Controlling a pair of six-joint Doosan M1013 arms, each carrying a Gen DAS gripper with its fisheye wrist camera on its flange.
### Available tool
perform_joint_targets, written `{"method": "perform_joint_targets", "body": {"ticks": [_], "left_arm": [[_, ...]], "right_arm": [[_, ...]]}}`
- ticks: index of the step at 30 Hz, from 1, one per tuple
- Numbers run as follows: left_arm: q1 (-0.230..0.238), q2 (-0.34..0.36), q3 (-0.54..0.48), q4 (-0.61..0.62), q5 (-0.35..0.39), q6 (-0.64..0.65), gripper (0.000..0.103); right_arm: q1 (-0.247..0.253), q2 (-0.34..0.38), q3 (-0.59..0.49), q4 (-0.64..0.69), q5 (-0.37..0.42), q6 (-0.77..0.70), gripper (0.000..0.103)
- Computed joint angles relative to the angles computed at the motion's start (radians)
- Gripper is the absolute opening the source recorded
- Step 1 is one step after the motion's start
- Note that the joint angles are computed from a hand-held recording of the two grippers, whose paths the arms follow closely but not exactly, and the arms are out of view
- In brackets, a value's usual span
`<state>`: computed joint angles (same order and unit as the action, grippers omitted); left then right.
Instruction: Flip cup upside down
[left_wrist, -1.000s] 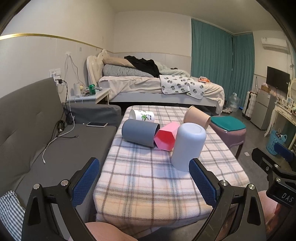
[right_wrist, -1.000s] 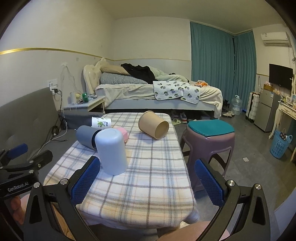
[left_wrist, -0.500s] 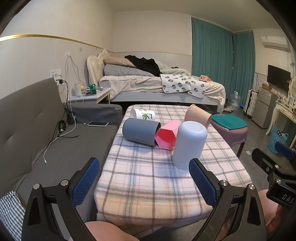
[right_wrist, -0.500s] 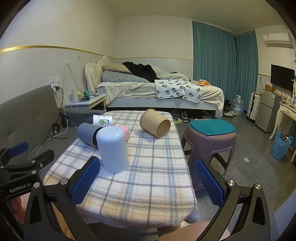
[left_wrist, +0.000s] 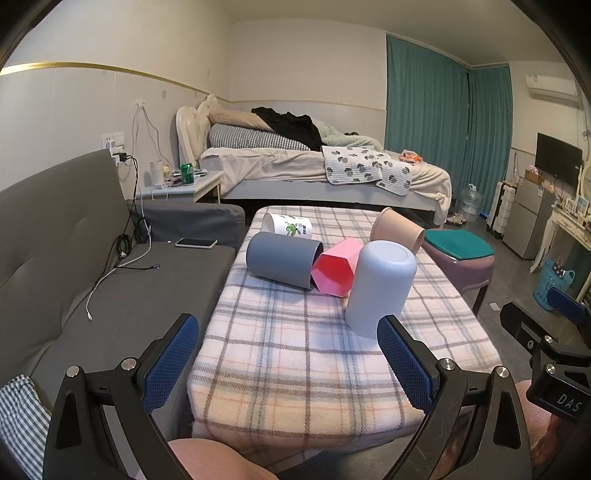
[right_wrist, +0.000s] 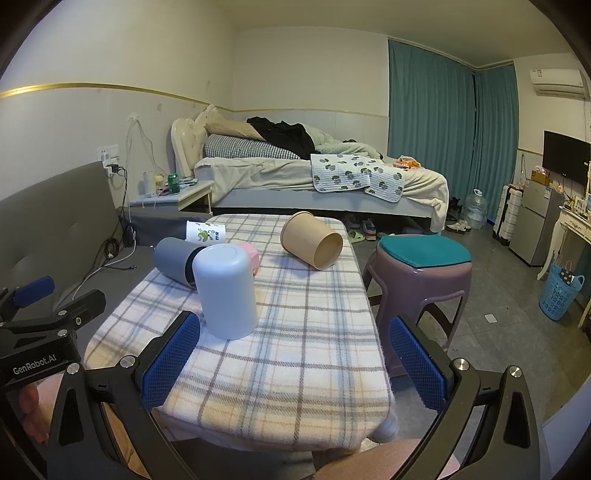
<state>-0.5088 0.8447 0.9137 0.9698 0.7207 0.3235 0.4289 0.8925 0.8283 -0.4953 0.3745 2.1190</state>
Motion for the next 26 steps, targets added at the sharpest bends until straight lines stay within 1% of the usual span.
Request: {"method": "perform_joint_targets", "body": {"ticks": [26], "left_arm": [[0.0,-0.002,0.003,-0.004,-0.007,0.005,0.1]], "right_arm": [[-0.001,0.006,-0.006,0.012,0.012,-0.012,0.103]]}}
